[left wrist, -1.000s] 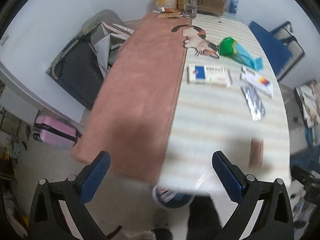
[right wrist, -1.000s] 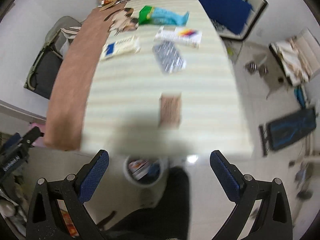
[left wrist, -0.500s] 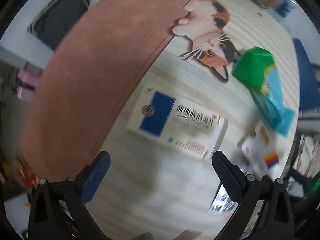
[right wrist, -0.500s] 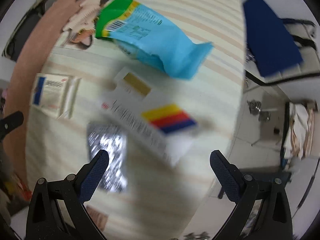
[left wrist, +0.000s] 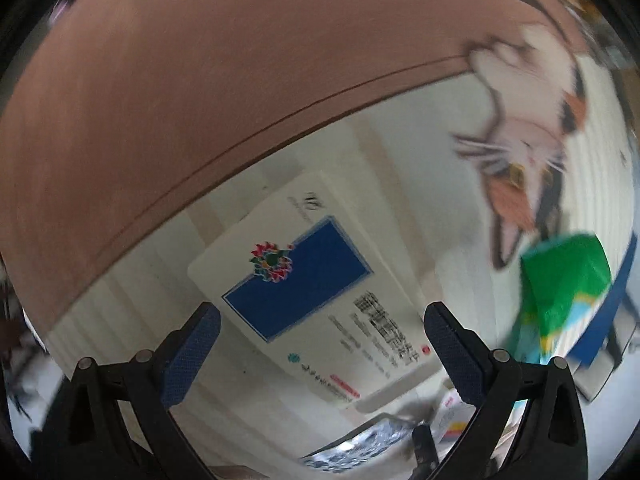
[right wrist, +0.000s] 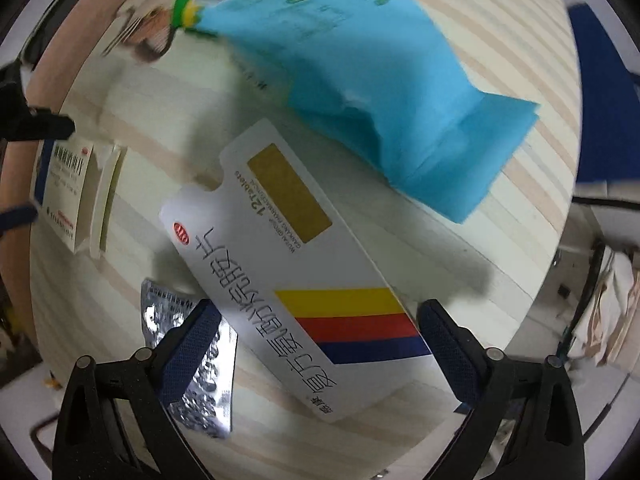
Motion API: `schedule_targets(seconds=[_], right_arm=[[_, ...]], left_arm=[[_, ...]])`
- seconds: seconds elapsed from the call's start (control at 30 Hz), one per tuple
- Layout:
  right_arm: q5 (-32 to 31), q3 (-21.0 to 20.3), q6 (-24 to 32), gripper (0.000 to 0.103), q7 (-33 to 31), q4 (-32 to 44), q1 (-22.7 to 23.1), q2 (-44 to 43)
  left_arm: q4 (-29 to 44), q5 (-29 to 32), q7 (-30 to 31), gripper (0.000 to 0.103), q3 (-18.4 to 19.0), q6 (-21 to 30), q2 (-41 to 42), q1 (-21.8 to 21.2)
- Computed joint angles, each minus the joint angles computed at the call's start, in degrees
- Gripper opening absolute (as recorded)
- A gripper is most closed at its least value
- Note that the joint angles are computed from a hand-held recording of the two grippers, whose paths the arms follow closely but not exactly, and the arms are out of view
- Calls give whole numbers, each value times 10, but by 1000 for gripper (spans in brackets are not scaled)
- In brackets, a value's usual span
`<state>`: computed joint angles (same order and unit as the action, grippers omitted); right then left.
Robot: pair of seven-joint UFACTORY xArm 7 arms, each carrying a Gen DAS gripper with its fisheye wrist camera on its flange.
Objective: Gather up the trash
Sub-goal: 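Grasp the blue-panel medicine box with the left tool while the right tool grasps the striped medicine box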
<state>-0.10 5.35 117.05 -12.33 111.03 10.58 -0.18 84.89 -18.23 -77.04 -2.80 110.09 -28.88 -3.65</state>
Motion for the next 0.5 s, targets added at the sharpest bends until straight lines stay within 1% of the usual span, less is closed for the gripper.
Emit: schedule_targets(seconds=[0.07,0.1,0.17,0.23,0.27,0.33,0.4,0.5], right_arm=[[4,-4,16,96,34,10,-4,6],[7,-7,24,95,47,12,-7,7],[5,-11,48,93,56,6,-13,1],[11,-15,68,93,65,4,-19,-2],[20,-18,75,93,67,3,-24,-4],[30,-21,68,93,65,-1,-30,-14],[19,-18,49,93,51,-13,-30,-28],[13,-12,19,93,42,-36,-27,-43]], left_arm=[[-20,0,1,103,1,-9,-19,1],[-12,10,19,102,-1,3,-17,-6],[12,39,75,100,-11,35,-5,-24],[39,81,159,100,-30,77,6,-51],[45,100,200,100,-42,96,4,-64],[43,107,263,100,-56,135,-5,-84],[35,107,287,100,-64,153,-22,-84],[9,91,277,100,-62,147,-65,-61]])
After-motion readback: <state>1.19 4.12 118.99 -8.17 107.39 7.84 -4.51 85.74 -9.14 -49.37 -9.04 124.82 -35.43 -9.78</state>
